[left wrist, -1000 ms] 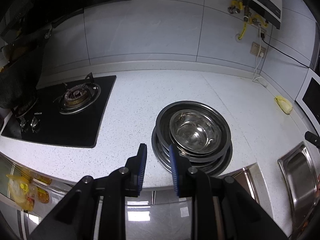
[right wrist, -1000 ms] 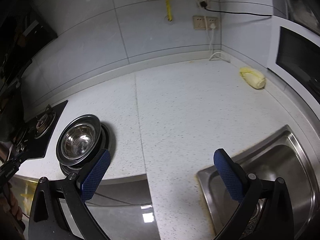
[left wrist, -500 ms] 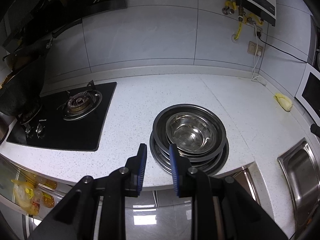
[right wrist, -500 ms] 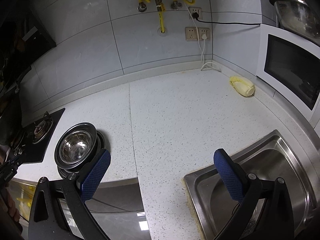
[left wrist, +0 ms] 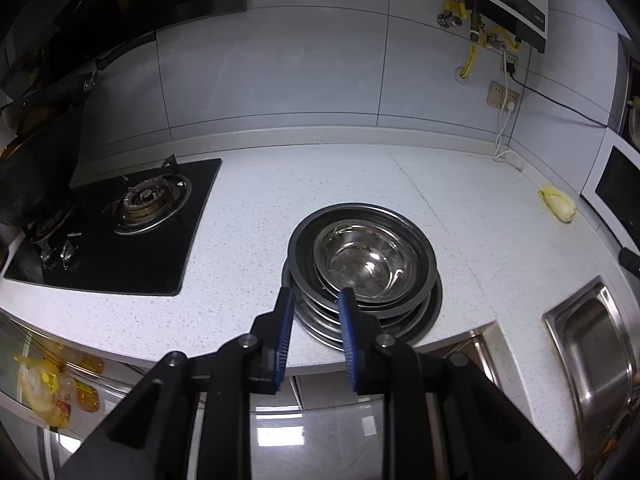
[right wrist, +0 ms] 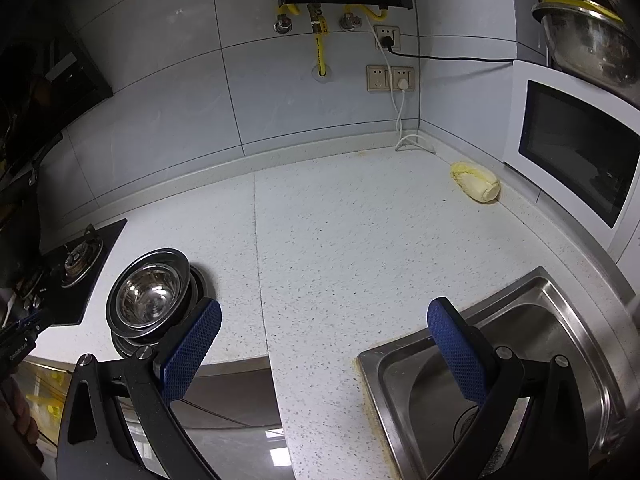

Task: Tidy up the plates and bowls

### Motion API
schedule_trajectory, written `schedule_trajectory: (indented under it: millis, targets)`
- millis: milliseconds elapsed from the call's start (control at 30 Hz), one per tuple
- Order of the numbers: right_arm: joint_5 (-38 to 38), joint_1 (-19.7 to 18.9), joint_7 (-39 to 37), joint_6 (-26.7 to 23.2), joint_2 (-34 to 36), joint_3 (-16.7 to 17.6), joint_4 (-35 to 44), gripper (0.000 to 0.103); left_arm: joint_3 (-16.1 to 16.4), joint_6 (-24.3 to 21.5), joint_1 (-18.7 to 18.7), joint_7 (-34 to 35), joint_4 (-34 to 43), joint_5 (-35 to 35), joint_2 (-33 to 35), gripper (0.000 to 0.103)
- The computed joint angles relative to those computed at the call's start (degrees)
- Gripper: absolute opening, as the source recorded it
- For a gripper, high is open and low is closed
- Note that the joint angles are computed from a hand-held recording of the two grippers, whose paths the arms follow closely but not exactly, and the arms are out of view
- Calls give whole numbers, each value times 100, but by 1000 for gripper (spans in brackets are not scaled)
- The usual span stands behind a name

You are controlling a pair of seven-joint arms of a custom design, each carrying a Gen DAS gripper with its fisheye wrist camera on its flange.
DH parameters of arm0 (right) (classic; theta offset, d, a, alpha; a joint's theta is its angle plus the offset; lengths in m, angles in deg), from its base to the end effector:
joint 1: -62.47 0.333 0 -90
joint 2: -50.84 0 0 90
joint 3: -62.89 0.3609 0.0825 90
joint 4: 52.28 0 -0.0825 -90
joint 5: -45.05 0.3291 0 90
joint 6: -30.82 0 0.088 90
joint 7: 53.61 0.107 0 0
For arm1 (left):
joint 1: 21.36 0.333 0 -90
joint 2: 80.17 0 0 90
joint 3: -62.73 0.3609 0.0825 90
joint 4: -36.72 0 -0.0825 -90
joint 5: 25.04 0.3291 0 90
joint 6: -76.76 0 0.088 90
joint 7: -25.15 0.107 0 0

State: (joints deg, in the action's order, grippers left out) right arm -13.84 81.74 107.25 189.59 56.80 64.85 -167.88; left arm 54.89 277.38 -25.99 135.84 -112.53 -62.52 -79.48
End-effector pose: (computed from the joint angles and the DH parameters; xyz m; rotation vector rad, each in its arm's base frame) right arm 0.5154 0.2391 0.5318 -1.7090 1.7261 -0.8250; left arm 0.4456 -0.0236 0.4372 -1.8401 1.6023 -0.7628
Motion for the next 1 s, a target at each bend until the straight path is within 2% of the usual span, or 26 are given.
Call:
schedule_trajectory:
  millis: [200,233,300,367,433,567,633,733,900,1000]
  targets:
    - [49,17,-105,-37,15,12,29,101,39,-69,85,-330,-77,420,-48,22]
    - [30,24,-100,-52,15,10,36,101,28,-85,81,-226,-57,310,-45,22]
    - [-61,46,-15,-82,2,8,28,101,3,-131,51,66,4,-13,-39,35]
    - [-169,51,62,-60,-17,4,16,101,-2,-117,51,80,-10,-19,-46,47]
    - [-341,54,179,-27,-35,-4,11,101,8,-126,72,-6,-37,101,-63,50]
    - [-574,53,246,-52,-48,21,35,101,73,-120,174,-541,-142,742,-80,51]
    - [-679,82,260,-167,-49,45,61,101,140,-82,255,-1025,-226,1298,-96,51]
    - [-741,101,238,-245,-47,75,74,101,160,-28,315,-1335,-291,1585,-134,51]
    - [-666,101,158,-256,-26,90,82,101,-49,-5,242,-413,-160,447,-131,51]
    - [-595,116,101,-287,-18,99,74,101,61,2,253,-784,-248,867,-186,51]
